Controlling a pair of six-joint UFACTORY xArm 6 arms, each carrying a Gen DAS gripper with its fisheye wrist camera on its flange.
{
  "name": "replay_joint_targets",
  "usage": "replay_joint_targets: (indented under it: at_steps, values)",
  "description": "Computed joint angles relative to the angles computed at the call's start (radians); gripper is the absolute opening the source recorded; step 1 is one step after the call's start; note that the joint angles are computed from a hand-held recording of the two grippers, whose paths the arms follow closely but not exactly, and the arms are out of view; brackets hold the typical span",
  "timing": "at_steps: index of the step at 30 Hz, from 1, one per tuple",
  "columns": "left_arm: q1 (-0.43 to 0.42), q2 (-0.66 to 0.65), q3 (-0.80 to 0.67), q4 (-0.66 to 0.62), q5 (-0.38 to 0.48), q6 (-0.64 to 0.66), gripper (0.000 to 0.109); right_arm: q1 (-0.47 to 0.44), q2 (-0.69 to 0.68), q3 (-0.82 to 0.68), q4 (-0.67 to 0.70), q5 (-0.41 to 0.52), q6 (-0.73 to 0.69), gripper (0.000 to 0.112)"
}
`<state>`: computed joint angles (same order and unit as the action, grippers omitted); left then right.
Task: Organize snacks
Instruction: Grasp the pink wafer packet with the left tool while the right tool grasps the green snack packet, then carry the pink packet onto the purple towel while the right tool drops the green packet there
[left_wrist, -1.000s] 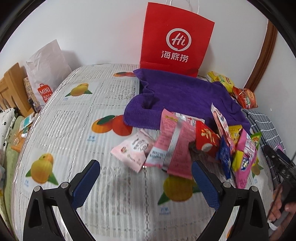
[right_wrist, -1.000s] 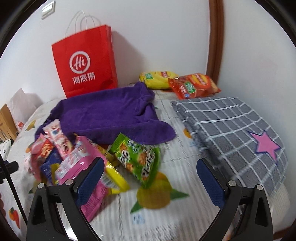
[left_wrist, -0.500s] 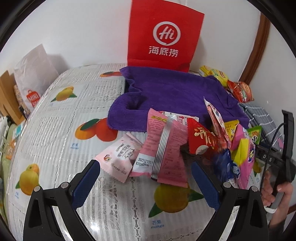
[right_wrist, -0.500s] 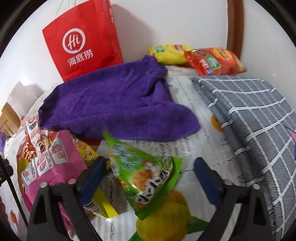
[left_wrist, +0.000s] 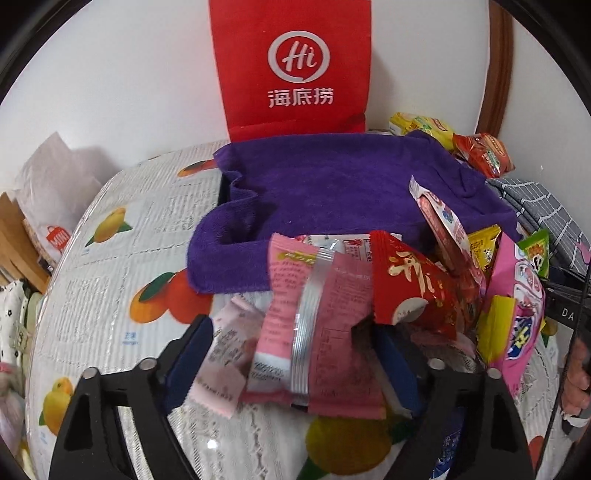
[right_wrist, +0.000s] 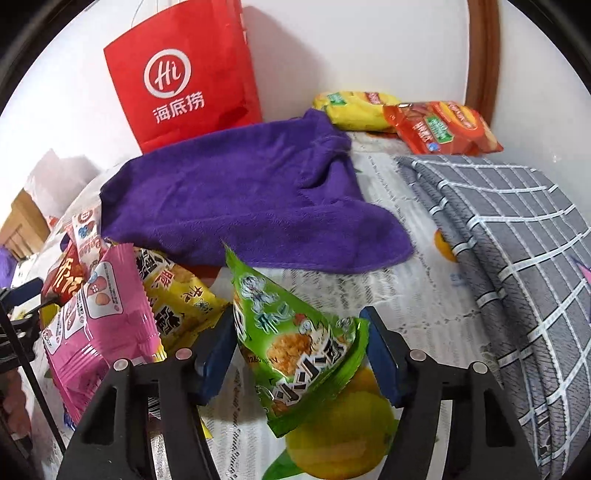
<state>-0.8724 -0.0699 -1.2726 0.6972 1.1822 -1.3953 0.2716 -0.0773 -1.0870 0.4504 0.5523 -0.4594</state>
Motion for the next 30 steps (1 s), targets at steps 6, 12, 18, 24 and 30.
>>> replay_joint_targets:
  at_steps: [6, 12, 18, 24, 30]
  values:
    - [-0.001, -0.02, 0.036, 0.025, -0.059, -0.035, 0.051, -0.003, -0.001, 0.0, 0.042, 0.007, -0.032, 0.063]
    - [-0.004, -0.071, 0.08, 0.027, -0.048, -0.087, 0.042, -0.024, -0.004, -0.001, 0.178, 0.023, -0.123, 0.057]
    - [-0.037, -0.136, 0.103, 0.036, -0.006, -0.101, 0.042, -0.026, -0.064, 0.055, 0.092, -0.05, -0.086, 0.056]
    - [-0.048, -0.175, 0.083, 0.041, 0.033, -0.083, 0.042, -0.026, -0.146, 0.035, 0.065, -0.018, -0.07, 0.056]
    - [-0.034, -0.179, 0.032, 0.06, 0.056, -0.062, 0.042, 0.0, -0.157, -0.073, 0.051, 0.031, -0.048, 0.056]
